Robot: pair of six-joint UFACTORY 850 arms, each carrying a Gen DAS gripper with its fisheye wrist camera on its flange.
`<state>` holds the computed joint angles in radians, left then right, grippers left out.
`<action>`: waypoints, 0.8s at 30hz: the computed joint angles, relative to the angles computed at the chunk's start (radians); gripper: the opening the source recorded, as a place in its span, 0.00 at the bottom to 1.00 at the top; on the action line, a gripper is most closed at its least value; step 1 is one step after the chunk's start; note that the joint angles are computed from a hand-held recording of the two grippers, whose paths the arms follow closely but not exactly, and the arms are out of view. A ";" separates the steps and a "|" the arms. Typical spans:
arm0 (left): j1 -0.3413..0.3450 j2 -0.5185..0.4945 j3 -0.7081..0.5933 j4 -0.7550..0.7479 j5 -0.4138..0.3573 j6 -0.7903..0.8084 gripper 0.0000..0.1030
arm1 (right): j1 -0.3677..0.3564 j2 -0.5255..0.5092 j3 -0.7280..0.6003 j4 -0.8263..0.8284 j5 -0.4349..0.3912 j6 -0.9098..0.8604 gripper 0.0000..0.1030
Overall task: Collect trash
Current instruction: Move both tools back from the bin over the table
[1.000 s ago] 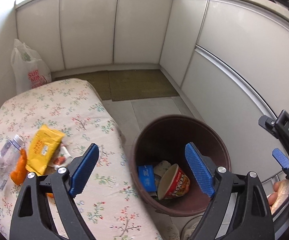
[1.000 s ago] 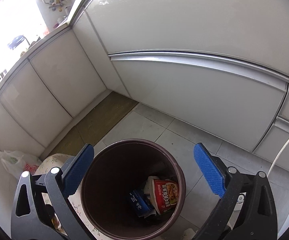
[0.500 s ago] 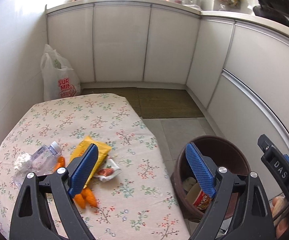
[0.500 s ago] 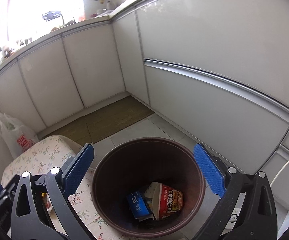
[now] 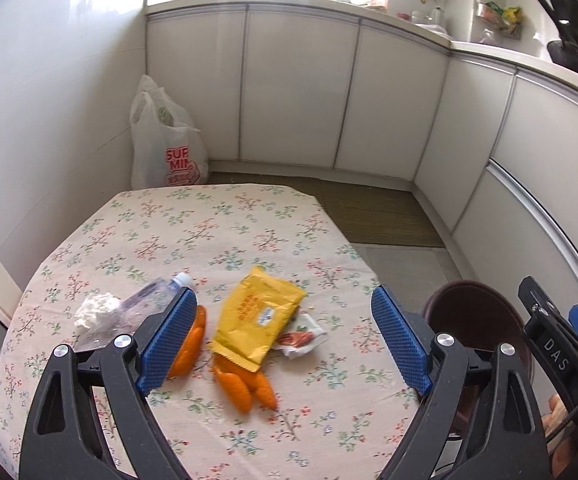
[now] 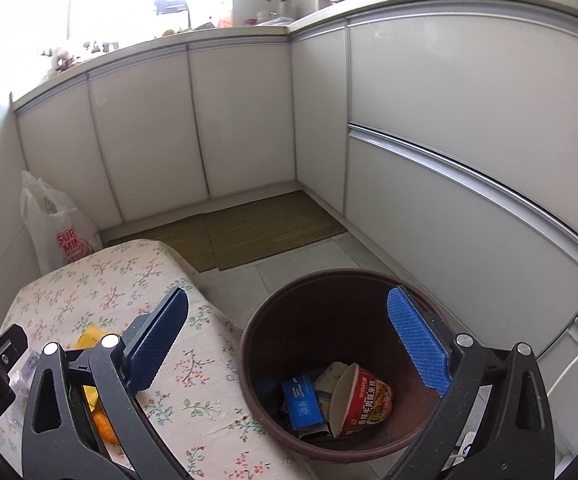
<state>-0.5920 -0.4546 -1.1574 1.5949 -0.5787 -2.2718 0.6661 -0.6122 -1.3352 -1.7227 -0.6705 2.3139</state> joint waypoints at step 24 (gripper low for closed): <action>0.110 0.196 0.255 0.047 -0.046 -0.143 0.84 | 0.131 -0.136 -0.222 0.022 -0.002 -0.203 0.93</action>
